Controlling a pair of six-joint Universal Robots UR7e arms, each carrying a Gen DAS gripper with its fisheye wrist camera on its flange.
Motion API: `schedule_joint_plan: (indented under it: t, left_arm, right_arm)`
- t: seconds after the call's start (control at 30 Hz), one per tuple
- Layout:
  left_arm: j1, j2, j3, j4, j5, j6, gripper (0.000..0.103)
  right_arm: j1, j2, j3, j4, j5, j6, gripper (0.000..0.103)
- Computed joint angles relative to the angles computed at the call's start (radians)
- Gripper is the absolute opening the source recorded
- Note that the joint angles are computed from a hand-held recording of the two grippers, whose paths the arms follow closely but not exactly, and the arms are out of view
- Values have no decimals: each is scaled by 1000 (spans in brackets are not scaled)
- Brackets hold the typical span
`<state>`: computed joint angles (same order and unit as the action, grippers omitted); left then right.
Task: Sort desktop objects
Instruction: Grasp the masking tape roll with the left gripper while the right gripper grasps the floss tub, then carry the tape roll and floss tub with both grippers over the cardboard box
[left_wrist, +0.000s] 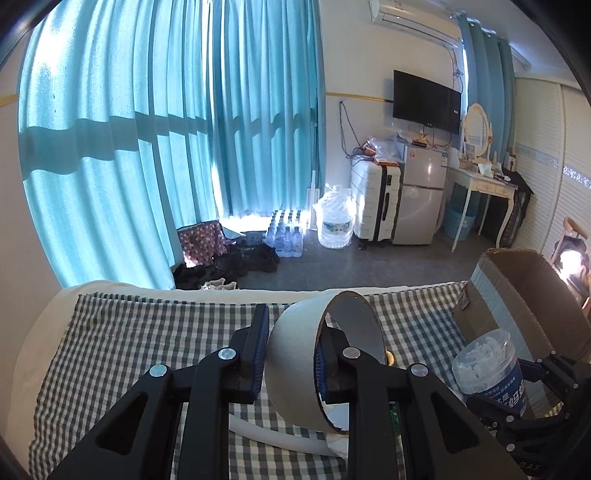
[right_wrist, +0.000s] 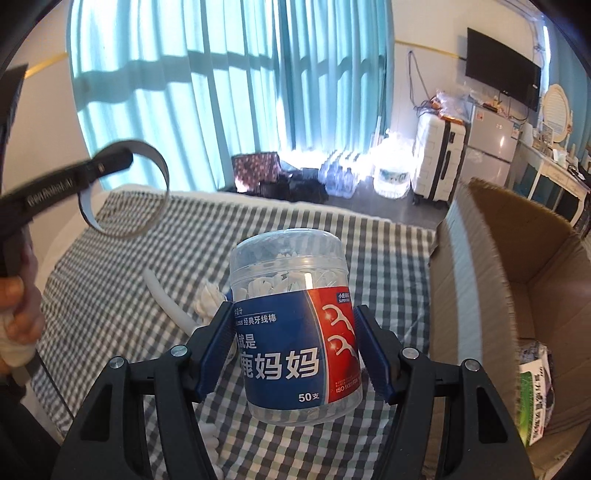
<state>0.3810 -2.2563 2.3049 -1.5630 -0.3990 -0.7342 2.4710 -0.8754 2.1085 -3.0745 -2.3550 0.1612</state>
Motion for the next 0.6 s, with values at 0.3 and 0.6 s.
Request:
schedule_joint_plan:
  t: [0.3,0.6]
  left_arm:
    - [-156,-2,-67,336,-7,-302,22]
    - [-235,57,-123,519,-18,-496,22]
  right_arm:
    - [52,-41,9,-51,-34,11,64]
    - [98,-100,26,-75,-55,1,64]
